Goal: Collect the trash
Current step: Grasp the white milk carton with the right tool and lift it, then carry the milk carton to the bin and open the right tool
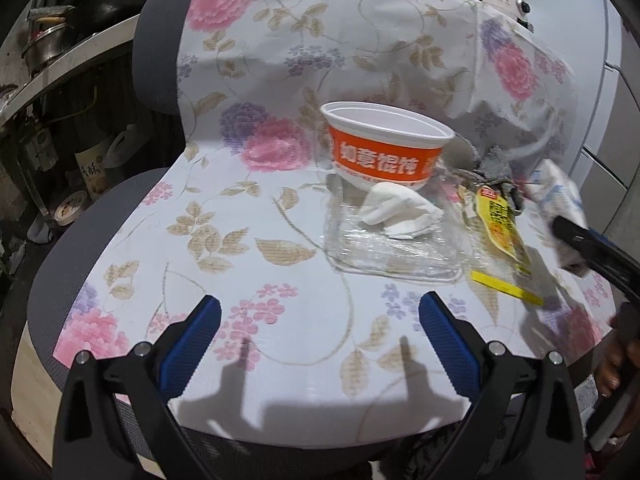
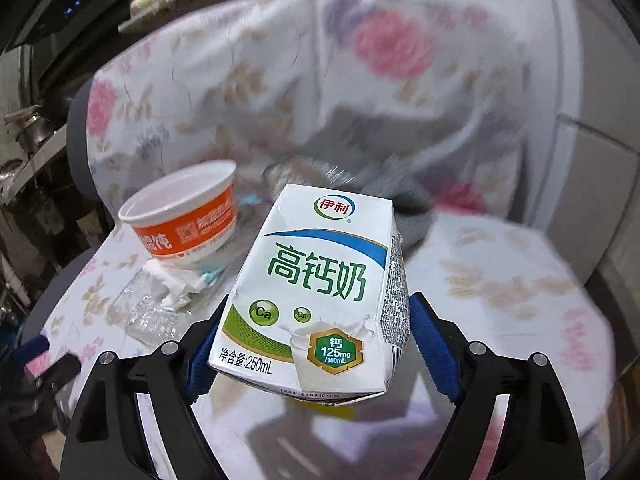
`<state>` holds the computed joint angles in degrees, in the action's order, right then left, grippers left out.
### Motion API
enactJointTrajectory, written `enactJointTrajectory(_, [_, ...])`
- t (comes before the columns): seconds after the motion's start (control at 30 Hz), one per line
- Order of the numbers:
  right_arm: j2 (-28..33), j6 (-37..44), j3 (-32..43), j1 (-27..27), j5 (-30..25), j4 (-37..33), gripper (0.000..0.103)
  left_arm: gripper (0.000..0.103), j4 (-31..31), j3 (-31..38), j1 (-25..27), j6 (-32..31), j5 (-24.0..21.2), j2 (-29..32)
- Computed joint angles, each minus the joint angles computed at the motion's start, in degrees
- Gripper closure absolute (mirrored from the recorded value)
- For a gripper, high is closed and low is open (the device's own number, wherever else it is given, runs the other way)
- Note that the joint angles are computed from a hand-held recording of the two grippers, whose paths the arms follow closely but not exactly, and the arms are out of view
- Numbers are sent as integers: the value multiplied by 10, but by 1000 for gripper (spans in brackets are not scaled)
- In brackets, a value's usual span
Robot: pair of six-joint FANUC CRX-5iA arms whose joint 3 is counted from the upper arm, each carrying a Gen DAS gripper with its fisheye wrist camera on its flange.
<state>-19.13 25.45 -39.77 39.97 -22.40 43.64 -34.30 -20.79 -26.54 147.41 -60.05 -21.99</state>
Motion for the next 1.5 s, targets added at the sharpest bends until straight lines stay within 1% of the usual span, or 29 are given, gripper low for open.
enactJointTrajectory(0.1, [-45,17,-22,-5,-28,-14,19,7,4,11,-10,-1,5,15])
enactJointTrajectory(0.2, [-84,16,-48,-9,-44,-9,19,7,7,25,-20,-5,10,36])
enactJointTrajectory(0.3, [-114,10,-71,-11,-58,3,19,7,5,44,-32,-9,13,59])
enactJointTrajectory(0.43, [-136,24,-82,-12,-66,-9,19,7,0,65,-37,-19,20,81])
enactJointTrajectory(0.5, [-142,32,-86,-15,-63,-13,19,8,2,70,-20,-21,35,85])
enactJointTrajectory(0.53, [-143,35,-87,-15,-61,-15,19,10,10,71,-7,-28,44,88])
enactJointTrajectory(0.57, [-144,39,-87,-15,-59,-17,19,20,20,72,5,-37,49,92])
enactJointTrajectory(0.6, [-144,43,-88,-15,-57,-19,19,25,40,73,24,-57,62,98])
enactJointTrajectory(0.67, [-142,52,-85,-15,-53,-27,19,27,57,78,44,-79,75,112])
enactJointTrajectory(0.77, [-136,60,-83,-15,-50,-32,19,27,62,97,57,-105,74,145])
enactJointTrajectory(0.9, [-131,72,-78,-17,-49,-40,19,28,91,106,83,-140,85,178])
enactJointTrajectory(0.93, [-132,77,-78,-19,-48,-43,19,29,96,106,87,-145,86,181])
enactJointTrajectory(0.97, [-131,78,-77,-19,-49,-45,19,34,100,106,90,-150,88,184])
enactJointTrajectory(1.0, [-131,78,-77,-19,-50,-45,19,43,104,106,93,-160,89,188])
enactJointTrajectory(1.03, [-131,79,-76,-19,-51,-46,19,48,107,106,94,-168,90,189])
enactJointTrajectory(1.07, [-131,79,-76,-19,-51,-46,19,59,108,105,93,-172,90,189])
enactJointTrajectory(1.1, [-131,79,-76,-19,-49,-46,19,73,110,99,93,-176,96,184])
enactJointTrajectory(1.13, [-132,80,-76,-19,-49,-47,19,77,110,92,92,-177,101,176])
enactJointTrajectory(1.17, [-133,81,-75,-17,-50,-47,19,85,107,88,90,-176,102,169])
enactJointTrajectory(1.2, [-135,81,-75,-16,-51,-46,19,91,104,80,86,-177,107,156])
enactJointTrajectory(1.3, [-142,71,-78,-6,-54,-35,19,95,103,54,77,-176,118,113])
enactJointTrajectory(1.5, [-163,49,-84,15,-63,-16,19,96,124,10,49,-175,146,32])
